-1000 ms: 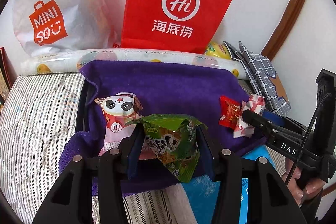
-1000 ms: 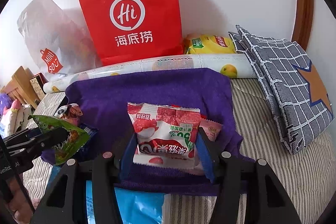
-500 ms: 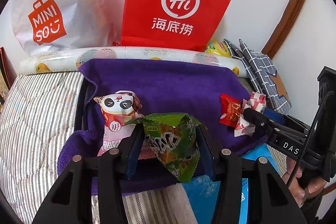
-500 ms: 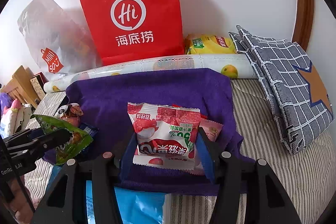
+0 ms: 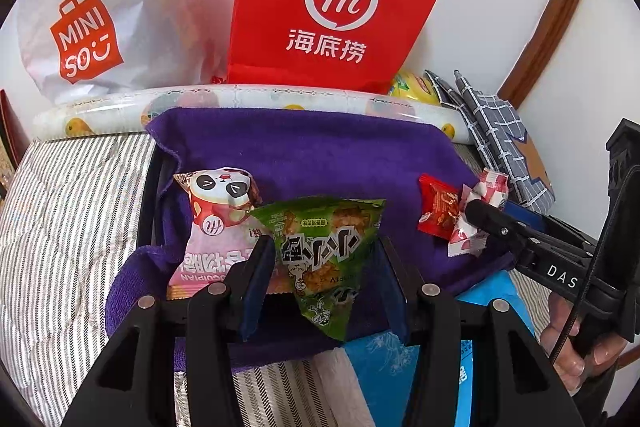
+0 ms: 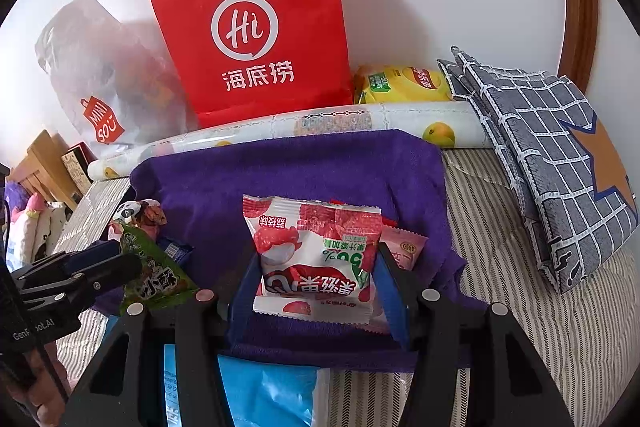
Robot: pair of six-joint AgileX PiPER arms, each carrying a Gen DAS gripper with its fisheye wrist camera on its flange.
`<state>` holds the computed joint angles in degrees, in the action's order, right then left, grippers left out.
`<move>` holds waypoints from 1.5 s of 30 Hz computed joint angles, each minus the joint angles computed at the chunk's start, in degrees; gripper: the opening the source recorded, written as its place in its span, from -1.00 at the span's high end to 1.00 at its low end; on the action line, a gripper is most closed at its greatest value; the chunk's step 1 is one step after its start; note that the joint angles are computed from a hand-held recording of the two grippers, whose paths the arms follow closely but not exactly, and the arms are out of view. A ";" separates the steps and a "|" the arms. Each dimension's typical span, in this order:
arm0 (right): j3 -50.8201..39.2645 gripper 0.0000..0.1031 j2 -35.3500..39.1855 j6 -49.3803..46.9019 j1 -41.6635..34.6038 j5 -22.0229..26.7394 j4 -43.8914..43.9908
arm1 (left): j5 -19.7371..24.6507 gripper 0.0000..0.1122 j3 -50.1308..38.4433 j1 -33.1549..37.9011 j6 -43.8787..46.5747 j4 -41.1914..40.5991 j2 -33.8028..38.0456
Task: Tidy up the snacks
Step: 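Lower both bags onto the purple towel and open both grippers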
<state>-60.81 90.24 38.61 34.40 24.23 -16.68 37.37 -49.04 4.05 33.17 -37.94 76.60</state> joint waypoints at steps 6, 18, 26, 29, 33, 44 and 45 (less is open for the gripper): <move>-0.17 -0.05 -0.01 -0.40 0.00 0.35 0.55 | 0.39 0.11 -0.13 0.23 0.27 -0.28 0.23; 0.51 -0.05 -0.72 1.35 0.14 -1.17 -0.94 | 0.57 -0.08 0.42 1.83 3.24 -4.18 -0.99; 1.92 -0.05 -2.33 4.95 1.13 -2.99 -5.59 | 0.67 -0.23 1.18 4.86 6.20 -8.99 -2.48; 1.99 -0.05 -2.30 5.15 1.37 -3.14 -5.99 | 1.10 -0.24 0.87 5.22 5.80 -9.02 -1.93; 2.43 -0.05 -2.58 6.64 1.51 -3.78 -7.32 | 1.57 -0.24 0.50 5.21 5.08 -8.34 -1.53; 4.37 -0.05 -4.08 14.42 2.45 -6.04 -14.20 | 3.07 -0.25 0.20 5.90 5.63 -9.02 -1.83; 4.65 -0.05 -4.32 14.67 2.44 -6.38 -14.41 | 3.08 -0.25 0.27 5.89 5.70 -9.07 -2.00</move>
